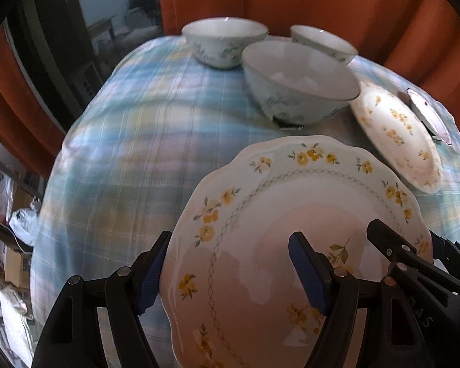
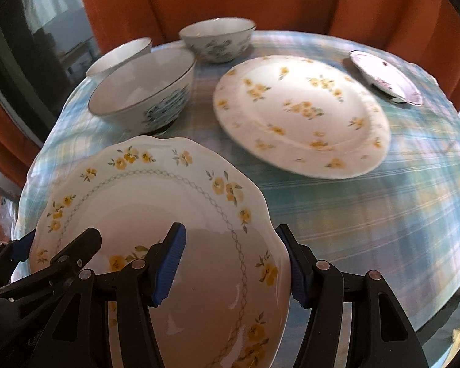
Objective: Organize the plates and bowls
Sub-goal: 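Lift the scalloped plate with both grippers and carry it toward the bowls, then lower the scalloped plate onto the cloth and open both grippers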
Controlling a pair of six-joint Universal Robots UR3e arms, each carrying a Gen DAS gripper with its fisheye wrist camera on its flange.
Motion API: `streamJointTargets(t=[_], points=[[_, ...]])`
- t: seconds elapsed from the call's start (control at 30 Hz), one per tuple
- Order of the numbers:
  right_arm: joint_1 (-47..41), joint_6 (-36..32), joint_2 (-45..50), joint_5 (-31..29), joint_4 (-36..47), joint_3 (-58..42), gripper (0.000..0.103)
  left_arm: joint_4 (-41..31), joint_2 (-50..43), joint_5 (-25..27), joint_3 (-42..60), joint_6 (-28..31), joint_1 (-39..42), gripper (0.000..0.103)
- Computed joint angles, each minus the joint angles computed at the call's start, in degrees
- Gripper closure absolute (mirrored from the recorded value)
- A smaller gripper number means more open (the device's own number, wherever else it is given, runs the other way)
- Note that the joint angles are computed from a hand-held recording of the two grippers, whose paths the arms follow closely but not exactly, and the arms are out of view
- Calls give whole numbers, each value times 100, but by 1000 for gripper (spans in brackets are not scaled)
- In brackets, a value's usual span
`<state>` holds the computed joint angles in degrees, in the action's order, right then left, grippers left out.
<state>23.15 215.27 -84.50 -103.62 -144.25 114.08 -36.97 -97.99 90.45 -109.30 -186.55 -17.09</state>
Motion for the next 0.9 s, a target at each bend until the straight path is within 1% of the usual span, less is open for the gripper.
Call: streamJointTargets(t=[0.17,0.23,0.33,0.43,0.57,0.67,0.77,0.83,0.87,0.9], points=[[12,-14,192,52,151,-130,38,-121,-150,-134,23,21,95,27],[14,-25,287,32,261,-219,38,16,-215,-35,35,5,25,27],[-67,-37,304,92,131,-139,38,82,-359,-51,101,-67,26,26],[47,-101,454,-146,317,-391,38,166,-418,-163,116,-166,115,26],[-6,-158,440,-68,393,-423,38,-21,-438,-124,216,-264,144,24],[-136,-314,372,198,610,-482,36,-279,-348,-96,244,-278,125,23],[-129,-427,229,253,834,-494,34,-466,-128,-27,183,-191,92,20],[-86,-468,67,154,995,-522,29,-578,-11,259,231,-159,-65,18],[-72,-492,-60,112,1042,-521,25,-583,85,287,214,-116,-88,17],[-60,-506,-133,75,1065,-528,24,-591,189,252,193,-97,-77,17]])
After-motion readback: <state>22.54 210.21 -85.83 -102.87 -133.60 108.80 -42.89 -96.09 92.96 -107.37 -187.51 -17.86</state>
